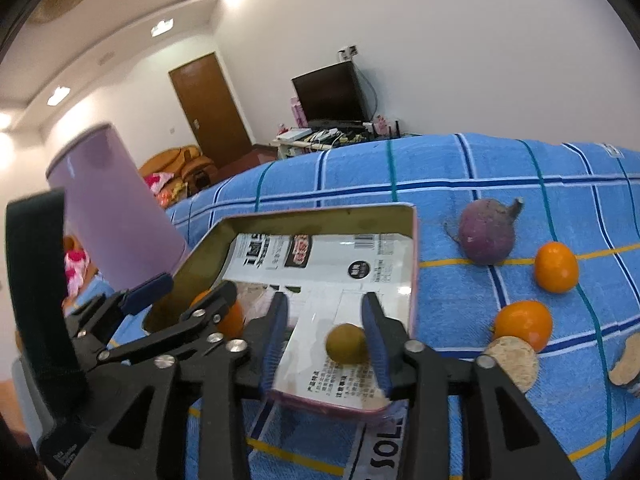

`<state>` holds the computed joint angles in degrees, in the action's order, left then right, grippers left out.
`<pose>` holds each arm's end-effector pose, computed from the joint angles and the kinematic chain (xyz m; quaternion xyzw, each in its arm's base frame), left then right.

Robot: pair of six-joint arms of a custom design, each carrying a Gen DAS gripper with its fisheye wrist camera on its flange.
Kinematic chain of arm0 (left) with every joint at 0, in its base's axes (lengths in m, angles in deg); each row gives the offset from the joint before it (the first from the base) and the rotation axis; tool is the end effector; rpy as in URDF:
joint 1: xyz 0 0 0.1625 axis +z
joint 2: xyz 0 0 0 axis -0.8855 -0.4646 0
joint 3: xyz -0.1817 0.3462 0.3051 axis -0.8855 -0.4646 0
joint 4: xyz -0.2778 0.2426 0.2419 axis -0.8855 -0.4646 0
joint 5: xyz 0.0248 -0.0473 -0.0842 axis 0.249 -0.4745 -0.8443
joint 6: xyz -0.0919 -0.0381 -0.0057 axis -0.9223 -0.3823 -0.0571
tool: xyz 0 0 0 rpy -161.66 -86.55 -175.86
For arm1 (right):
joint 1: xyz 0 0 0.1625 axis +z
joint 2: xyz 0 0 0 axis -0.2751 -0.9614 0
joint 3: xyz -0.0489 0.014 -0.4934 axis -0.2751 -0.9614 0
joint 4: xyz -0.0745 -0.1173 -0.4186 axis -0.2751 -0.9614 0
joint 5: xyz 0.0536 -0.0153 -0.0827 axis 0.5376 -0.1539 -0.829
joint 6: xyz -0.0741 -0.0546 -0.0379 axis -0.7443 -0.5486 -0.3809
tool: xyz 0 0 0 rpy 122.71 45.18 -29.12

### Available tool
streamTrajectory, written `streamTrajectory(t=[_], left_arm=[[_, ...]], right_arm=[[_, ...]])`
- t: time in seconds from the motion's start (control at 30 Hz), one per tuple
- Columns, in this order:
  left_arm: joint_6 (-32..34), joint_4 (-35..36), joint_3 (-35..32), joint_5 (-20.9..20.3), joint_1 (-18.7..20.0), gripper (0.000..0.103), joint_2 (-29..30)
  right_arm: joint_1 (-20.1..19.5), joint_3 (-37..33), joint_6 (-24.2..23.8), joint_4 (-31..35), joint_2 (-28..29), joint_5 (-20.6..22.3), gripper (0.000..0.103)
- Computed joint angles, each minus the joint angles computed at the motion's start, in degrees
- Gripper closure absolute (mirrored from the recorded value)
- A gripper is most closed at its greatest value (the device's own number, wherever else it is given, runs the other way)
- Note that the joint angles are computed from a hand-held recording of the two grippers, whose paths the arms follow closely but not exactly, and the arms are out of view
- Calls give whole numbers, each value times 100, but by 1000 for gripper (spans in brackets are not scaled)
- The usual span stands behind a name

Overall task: Organize fruits
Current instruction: 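Open both grippers to release the orange and yellow-green fruit into the tin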

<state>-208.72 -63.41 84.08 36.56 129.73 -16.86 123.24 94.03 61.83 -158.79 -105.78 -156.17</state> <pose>-0.0541 -0.6679 0.2241 0.1999 0.8126 -0.3899 0.3844 0.3034 -0.6594 -0.0467 0.1702 -0.8871 0.3913 0.1758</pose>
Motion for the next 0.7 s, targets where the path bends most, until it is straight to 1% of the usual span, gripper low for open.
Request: streamTrajectory(t=[0.03, 0.07, 0.1, 0.13, 0.17, 0.3, 0.43, 0.5, 0.6, 0.67, 0.7], left_arm=[[74, -123, 55, -15, -10, 22, -33], [195, -322, 142, -29, -28, 6, -82], [370, -616, 280, -20, -49, 0, -159], [534, -876, 413, 45, -64, 0, -243], [662, -1054, 515, 121, -82, 0, -308], [1041, -1539, 820, 357, -139, 0, -463], [1056, -1478, 860, 548, -153, 0, -485], [1051, -1488, 927, 601, -182, 0, -518], [1059, -1515, 977, 668, -198, 0, -549], [1030, -1505, 992, 713, -197, 0, -565], [1000, -1516, 1023, 704, -219, 0, -577]], right_arm=[[-22, 34, 73, -38, -25, 89, 53], [-55, 91, 180, -140, -56, 211, 42], [-80, 133, 214, -242, -65, 342, 38], [-89, 169, 251, -366, -75, 424, 33], [-73, 187, 235, -552, -59, 400, 31], [24, 145, -4, -1203, 53, 95, 30], [99, 82, -142, -1686, 148, -267, 30], [145, 6, -305, -1990, 227, -543, 30], [185, -100, -587, -2435, 327, -828, 30], [222, -206, -746, -2614, 396, -1015, 30], [228, -218, -791, -2664, 397, -1038, 30]])
